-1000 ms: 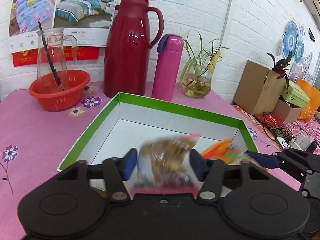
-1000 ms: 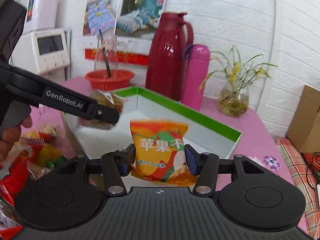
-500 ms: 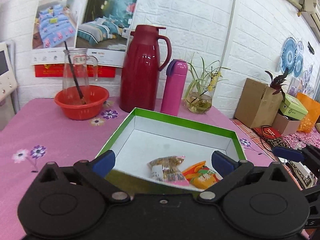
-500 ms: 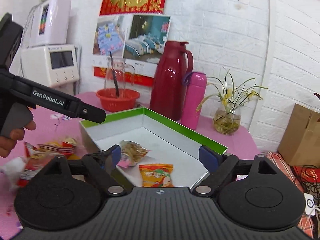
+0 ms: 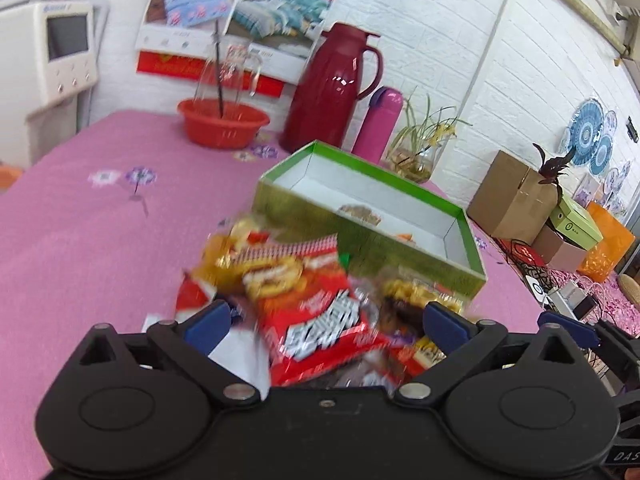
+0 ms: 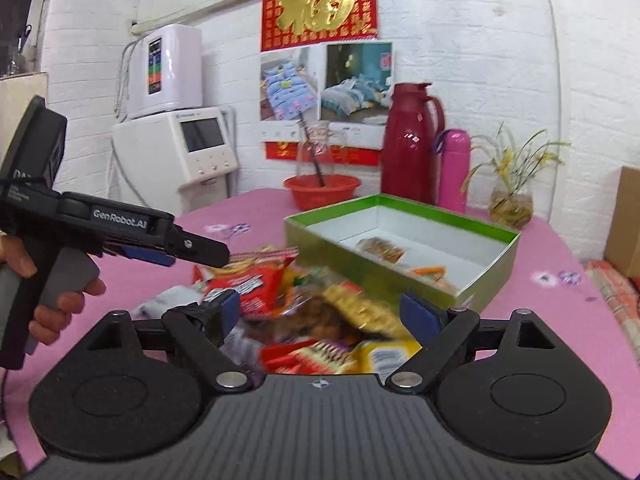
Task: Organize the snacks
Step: 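Grasp the red Korean-text snack bag with the left tool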
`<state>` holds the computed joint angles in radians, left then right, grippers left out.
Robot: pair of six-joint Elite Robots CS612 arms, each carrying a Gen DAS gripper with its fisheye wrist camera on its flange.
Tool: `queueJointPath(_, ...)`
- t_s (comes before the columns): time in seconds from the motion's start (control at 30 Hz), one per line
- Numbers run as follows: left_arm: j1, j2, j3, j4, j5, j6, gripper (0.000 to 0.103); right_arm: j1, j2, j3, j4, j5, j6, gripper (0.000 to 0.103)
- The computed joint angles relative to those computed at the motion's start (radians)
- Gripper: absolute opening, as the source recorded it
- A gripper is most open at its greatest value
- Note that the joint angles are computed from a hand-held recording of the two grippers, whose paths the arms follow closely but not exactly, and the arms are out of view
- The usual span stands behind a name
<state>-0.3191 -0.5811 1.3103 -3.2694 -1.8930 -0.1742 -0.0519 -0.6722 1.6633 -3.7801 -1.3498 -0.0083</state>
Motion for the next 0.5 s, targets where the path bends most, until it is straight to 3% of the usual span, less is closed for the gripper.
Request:
queueJointPath(0.07, 0.006, 0.005, -0.001, 0.008, -0.014, -0.013, 0.103, 0.004, 0.001, -0.003, 0.029, 0.030, -0.005, 0.103)
queueJointPath(0.33, 0.024, 0.035, -0.042, -0.001, -0.081, -0.036, 0.103, 0.032, 0.015, -0.060, 0.131, 0.043, -0.060, 0.103)
queueJointPath(0.5, 0.039, 0.055, -0.102, 0.095, -0.148, -0.014, 0.103, 0.051, 0.029, -0.112, 0.202, 0.031, -0.092, 0.103)
